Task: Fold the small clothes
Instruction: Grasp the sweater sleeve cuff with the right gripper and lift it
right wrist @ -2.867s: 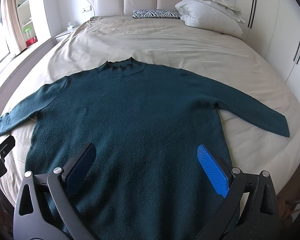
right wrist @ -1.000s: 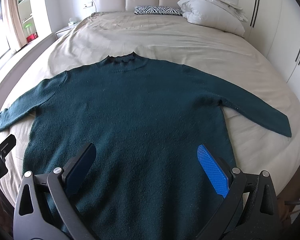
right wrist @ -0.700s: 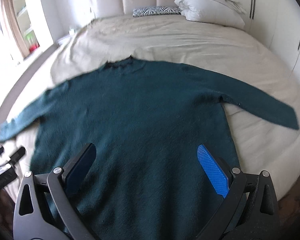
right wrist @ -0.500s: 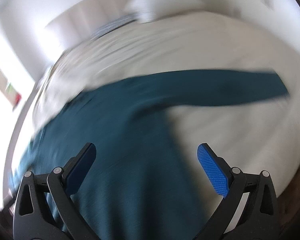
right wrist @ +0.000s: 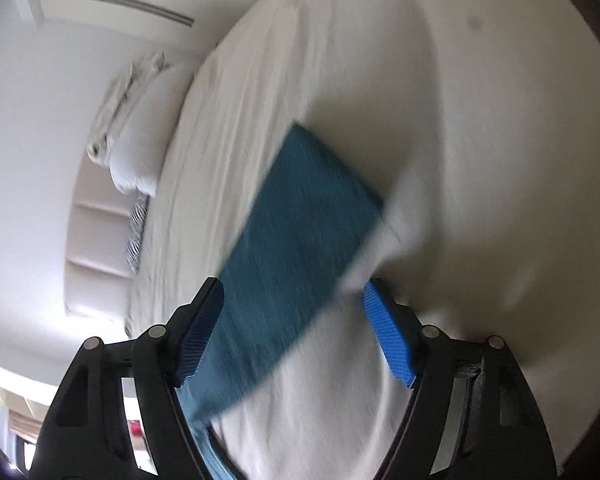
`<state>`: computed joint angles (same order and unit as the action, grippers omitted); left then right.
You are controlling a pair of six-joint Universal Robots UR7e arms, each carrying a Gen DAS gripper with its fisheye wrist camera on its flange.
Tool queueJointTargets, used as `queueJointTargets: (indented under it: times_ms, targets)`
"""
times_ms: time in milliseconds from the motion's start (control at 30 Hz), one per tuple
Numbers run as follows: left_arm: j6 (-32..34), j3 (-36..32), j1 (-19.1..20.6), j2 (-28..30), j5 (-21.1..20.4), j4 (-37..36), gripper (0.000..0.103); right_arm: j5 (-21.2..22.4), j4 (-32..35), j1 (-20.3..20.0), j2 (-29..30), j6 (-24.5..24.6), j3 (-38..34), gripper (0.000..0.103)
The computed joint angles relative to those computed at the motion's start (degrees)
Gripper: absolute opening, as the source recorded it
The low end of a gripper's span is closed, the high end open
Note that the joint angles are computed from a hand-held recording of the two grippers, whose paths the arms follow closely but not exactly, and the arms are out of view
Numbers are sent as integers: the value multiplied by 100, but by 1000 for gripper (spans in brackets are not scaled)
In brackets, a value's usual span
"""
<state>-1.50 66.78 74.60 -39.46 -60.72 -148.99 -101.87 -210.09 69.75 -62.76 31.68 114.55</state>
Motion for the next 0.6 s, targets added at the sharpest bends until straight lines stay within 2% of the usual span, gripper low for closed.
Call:
queueJointTargets:
  times_ms: [100,167,200,233,267,333,433,533,600]
  targets:
    - [-85,-417,38,202,-343,319,103,104,112,-141,47,16,-288,55]
    - [-144,-667,96,322,-704,462,101,42,485,-195,36,-161,-547,25]
    - [-180,-755,115,361,-812,525,100,-104,776,-144,60,-245,-727,19]
    - [-193,-860,144,407,-953,603,96,-213,990,-112,96,-356,-861,9]
    - [-199,-954,171,453,-1078,679,89,-325,1139,-34,126,-468,-982,7]
    - [-222,-1121,201,543,-1210,827,87,-575,1293,205,250,-820,-1298,7]
    - [-244,-1372,277,634,-1545,1019,79,-882,1613,790,597,-1622,-1888,7]
    - [-325,-1578,361,695,-1914,1097,79,-944,2082,1407,1141,-2437,-2640,7]
    - [-413,-1693,417,724,-2106,1115,79,-825,2487,1744,1552,-2826,-3161,7]
